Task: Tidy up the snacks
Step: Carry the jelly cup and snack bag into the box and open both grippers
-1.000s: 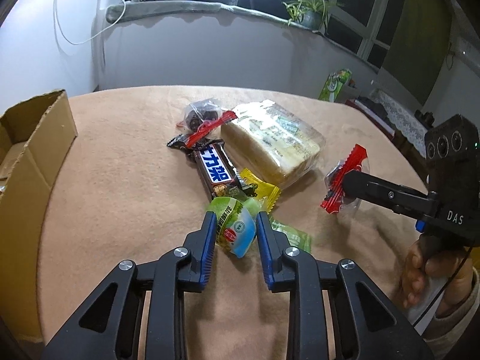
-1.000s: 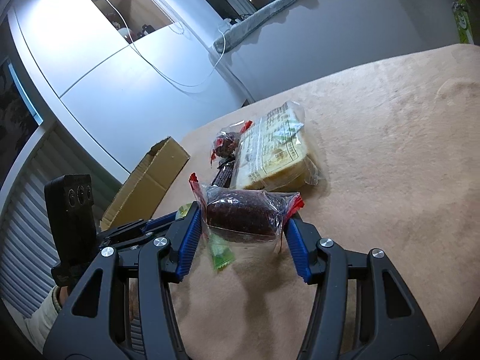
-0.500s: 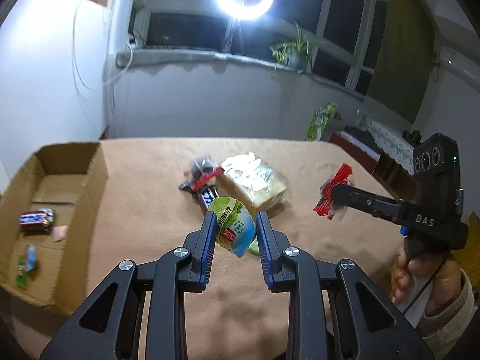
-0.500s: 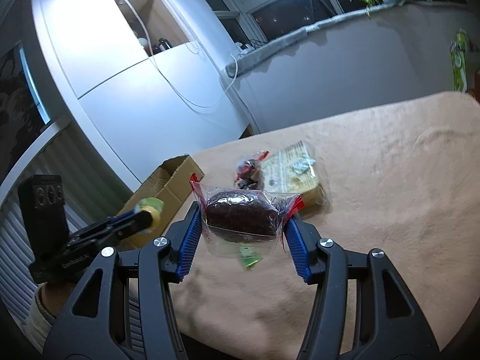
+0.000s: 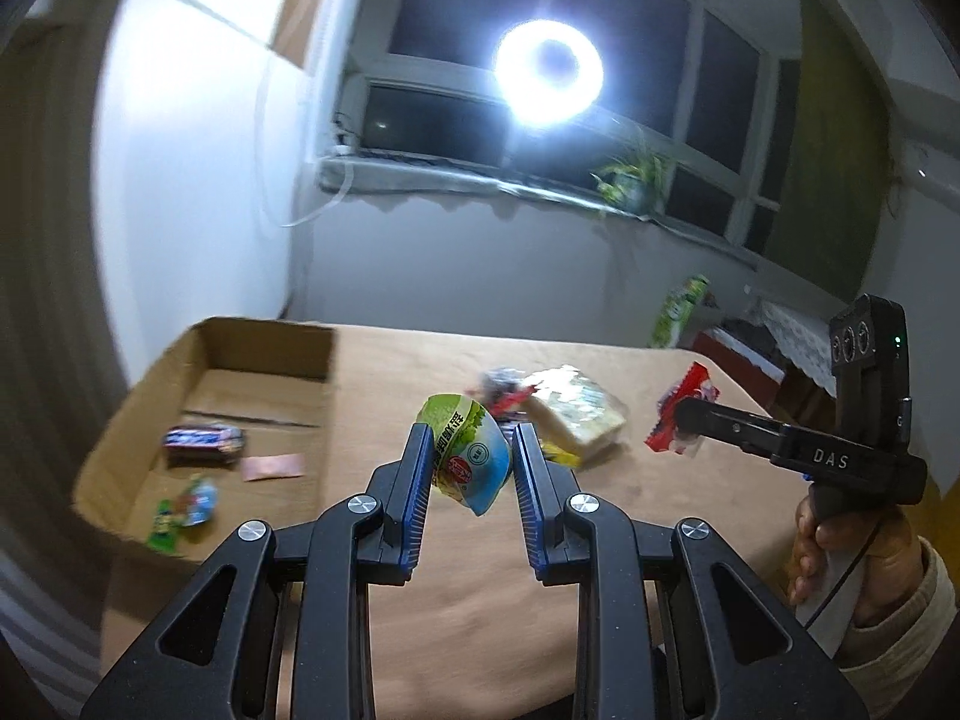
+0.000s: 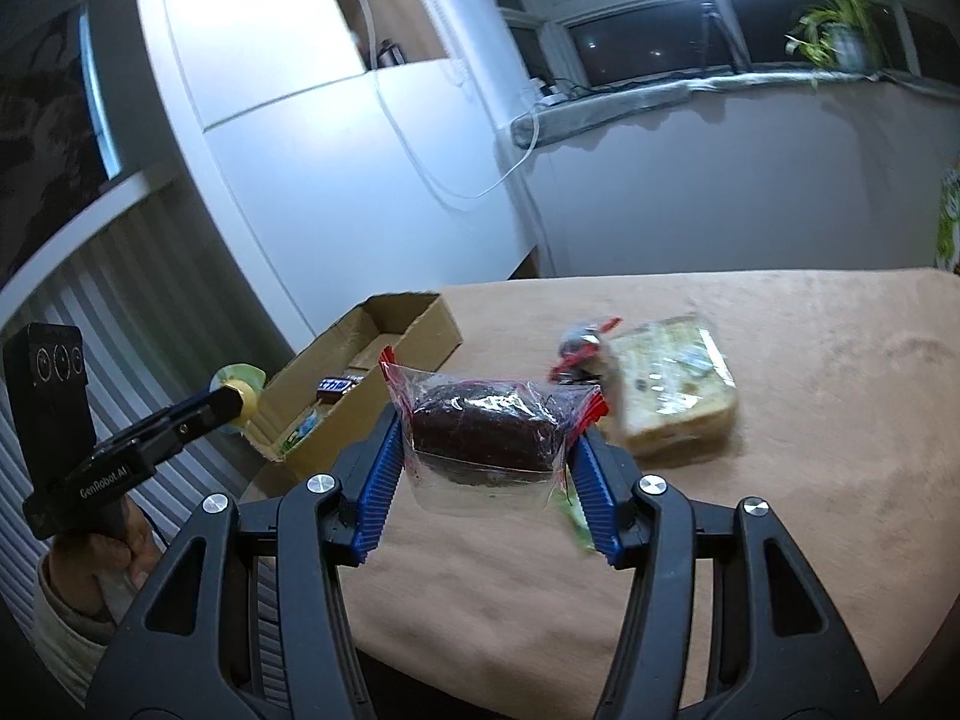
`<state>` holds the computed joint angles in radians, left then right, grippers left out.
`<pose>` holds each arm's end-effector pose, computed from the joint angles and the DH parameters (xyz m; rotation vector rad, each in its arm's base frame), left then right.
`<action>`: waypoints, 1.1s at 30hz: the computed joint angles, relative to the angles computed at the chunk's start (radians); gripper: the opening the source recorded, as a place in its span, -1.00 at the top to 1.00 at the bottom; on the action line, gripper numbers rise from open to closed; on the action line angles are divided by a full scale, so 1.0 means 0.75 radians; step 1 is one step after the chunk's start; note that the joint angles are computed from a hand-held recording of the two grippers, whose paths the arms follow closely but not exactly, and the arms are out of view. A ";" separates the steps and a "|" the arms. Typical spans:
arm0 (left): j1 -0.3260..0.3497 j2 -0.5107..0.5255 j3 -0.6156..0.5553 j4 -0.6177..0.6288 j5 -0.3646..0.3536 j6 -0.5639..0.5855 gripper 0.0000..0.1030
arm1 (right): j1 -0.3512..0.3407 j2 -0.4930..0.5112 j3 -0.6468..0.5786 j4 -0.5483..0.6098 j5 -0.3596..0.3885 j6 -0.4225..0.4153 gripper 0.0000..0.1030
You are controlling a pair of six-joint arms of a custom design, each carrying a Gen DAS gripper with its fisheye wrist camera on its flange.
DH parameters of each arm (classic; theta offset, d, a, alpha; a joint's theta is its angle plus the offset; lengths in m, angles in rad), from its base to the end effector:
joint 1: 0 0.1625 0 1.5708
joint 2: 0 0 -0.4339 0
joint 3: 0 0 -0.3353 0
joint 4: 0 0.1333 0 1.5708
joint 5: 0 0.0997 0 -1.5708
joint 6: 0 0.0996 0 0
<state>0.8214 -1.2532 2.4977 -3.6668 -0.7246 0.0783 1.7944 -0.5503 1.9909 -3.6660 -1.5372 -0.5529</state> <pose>-0.0919 -0.4039 0.2886 0.4918 2.2805 -1.3177 0.2559 -0.5090 0.0387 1.1156 -2.6837 0.9814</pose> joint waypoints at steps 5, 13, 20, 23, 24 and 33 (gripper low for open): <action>0.065 -0.091 0.050 -0.048 0.018 0.019 0.51 | 0.078 0.086 -0.113 0.082 -0.070 -0.003 -0.09; 0.223 -0.198 0.057 -0.064 -0.044 0.065 0.51 | 0.225 0.276 -0.407 0.309 -0.154 -0.046 -0.09; 0.404 -0.198 -0.046 -0.018 -0.193 0.135 0.51 | 0.320 0.461 -0.750 0.546 -0.187 -0.084 -0.09; 0.466 -0.191 -0.096 0.011 -0.253 0.160 0.51 | 0.342 0.531 -0.896 0.638 -0.192 -0.099 -0.12; 0.476 -0.187 -0.109 0.021 -0.263 0.164 0.51 | 0.351 0.563 -0.959 0.674 -0.215 -0.104 -0.20; 0.455 -0.120 -0.097 -0.109 -0.131 0.227 -0.51 | 0.332 0.579 -0.952 0.611 -0.261 -0.102 -0.59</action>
<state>1.1626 -1.3434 2.4250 -3.7483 -0.8229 0.2489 2.0432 -0.1164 1.2770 -3.2079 -1.7330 -0.6295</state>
